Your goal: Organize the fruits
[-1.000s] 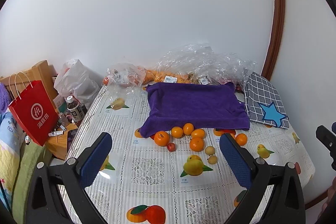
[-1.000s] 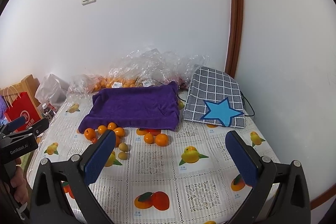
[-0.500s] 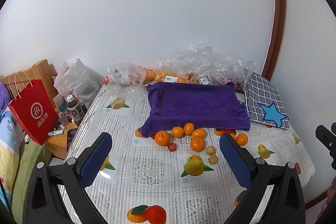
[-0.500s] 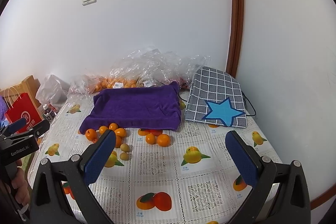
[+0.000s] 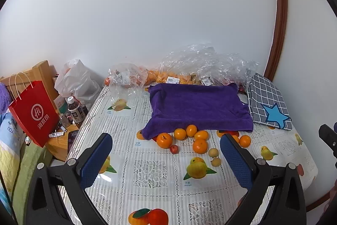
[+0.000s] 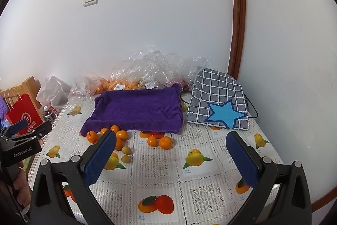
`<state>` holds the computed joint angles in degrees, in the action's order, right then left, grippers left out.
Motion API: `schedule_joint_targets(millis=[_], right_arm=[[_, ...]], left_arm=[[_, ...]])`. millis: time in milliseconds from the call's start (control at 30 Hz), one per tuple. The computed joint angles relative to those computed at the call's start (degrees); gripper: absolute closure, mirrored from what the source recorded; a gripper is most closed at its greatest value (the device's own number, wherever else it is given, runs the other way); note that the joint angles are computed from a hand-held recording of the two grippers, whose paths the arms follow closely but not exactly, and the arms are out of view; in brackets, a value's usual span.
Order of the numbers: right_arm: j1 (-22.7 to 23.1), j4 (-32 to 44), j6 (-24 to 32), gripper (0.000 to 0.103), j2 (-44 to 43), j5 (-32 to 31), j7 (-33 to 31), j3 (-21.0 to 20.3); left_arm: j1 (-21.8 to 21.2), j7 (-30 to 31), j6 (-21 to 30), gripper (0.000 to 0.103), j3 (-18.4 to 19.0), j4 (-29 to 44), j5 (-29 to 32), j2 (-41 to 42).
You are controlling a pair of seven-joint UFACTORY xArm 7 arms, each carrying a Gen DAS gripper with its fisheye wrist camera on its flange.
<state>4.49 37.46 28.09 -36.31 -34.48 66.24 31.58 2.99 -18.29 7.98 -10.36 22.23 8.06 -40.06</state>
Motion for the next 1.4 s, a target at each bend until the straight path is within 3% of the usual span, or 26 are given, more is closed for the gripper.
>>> schedule_joint_targets(millis=[500,733,900,967,1033,1200,1333,1400], right_arm=[[-4.2,0.4,-5.3,0.001,5.8,-4.7,3.6,2.2],[-10.5,0.1,-11.2,0.001,10.7,-14.4,13.8,5.1],[-11.9,2.6,-9.8,0.001,18.4,-21.3,18.0,5.0],[-11.9,3.5,-9.5,0.005,21.6,-23.8,19.2,4.3],[-11.2,4.4,-8.7,0.007,24.5,-25.1,19.4,3.3],[-8.9,7.1,-7.6,0.019,33.0,-27.6,18.2,-0.2],[-6.9,8.4,-8.6,0.027,37.2,-33.7,22.8,-3.3],[-5.9,9.3,-10.3,0.031,39.2,-36.9,25.0,-5.2]], left_arm=[[3.5,-0.7,-6.2,0.0,-1.6,0.3,1.3,7.7],[8.3,-0.1,-10.5,0.0,-4.7,1.9,2.6,16.2],[14.9,-1.3,-12.3,0.0,-9.7,3.9,3.9,22.7],[14.9,-0.6,-13.2,0.0,-8.9,4.7,4.1,25.7],[19.3,-0.8,-13.9,0.001,-12.5,5.3,4.9,27.3],[42.2,-3.7,-13.4,0.001,-33.1,7.9,9.7,30.1],[51.4,-7.0,-13.1,0.002,-40.1,9.9,14.3,33.7],[53.5,-8.0,-13.6,0.002,-41.1,10.4,16.5,35.2]])
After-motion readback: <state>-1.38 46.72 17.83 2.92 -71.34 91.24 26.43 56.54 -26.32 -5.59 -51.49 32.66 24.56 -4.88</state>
